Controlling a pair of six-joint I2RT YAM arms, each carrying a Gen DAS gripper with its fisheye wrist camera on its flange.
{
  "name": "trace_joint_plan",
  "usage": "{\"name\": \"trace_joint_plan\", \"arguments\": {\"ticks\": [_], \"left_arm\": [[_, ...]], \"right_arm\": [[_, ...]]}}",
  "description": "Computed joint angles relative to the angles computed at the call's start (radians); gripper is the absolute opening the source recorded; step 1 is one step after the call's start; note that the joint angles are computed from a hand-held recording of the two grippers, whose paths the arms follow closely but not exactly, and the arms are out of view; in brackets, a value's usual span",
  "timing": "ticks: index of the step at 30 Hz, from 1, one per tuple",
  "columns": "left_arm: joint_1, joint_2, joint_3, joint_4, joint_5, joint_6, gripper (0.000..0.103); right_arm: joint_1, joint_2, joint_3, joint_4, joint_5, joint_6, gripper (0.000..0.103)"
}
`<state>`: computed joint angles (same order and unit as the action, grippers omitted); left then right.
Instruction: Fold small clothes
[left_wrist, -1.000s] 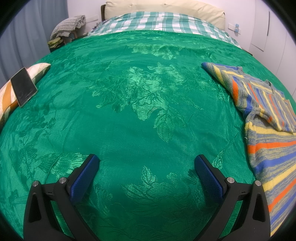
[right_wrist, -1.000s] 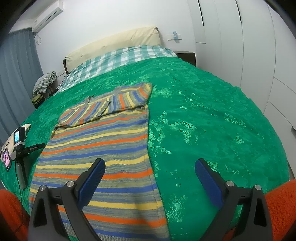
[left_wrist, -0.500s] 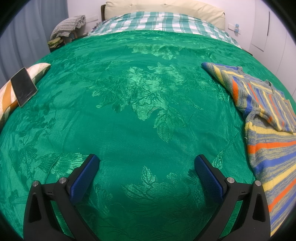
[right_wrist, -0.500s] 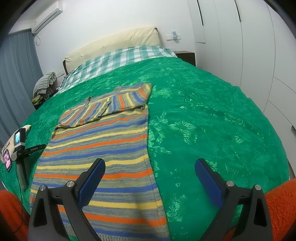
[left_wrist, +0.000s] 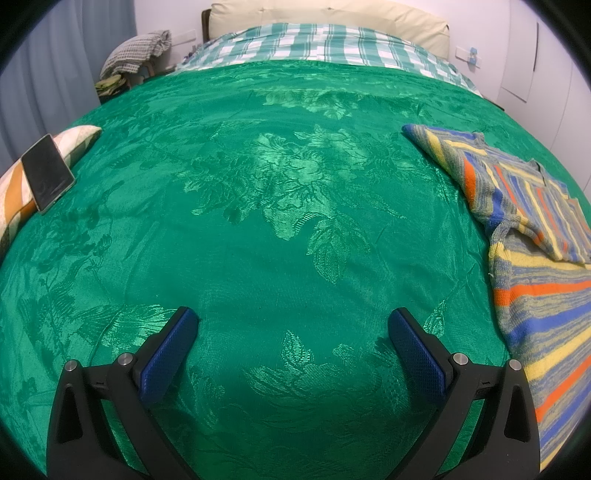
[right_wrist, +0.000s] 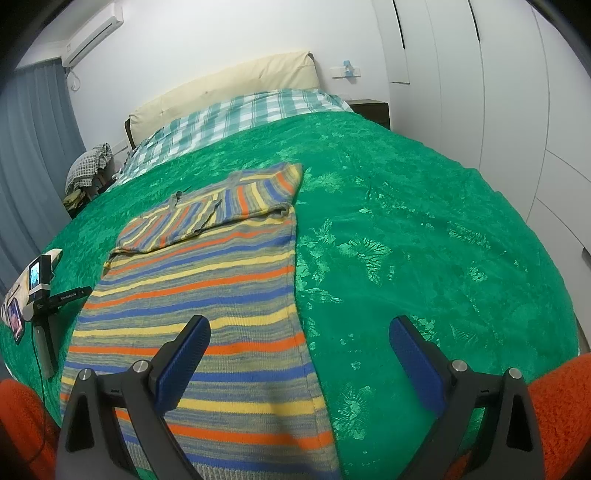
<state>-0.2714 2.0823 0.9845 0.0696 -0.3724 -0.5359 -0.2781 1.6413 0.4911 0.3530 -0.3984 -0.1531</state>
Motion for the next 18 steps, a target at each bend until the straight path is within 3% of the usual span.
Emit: {"name": "trace_joint_plan", "arguments": {"ticks": [18], "left_arm": [[0.000,0.000,-0.001,0.001,0.000,0.000,0.103]], "right_arm": [[0.004,0.014,0.007,0.000,0.000,0.016,0.097]]}}
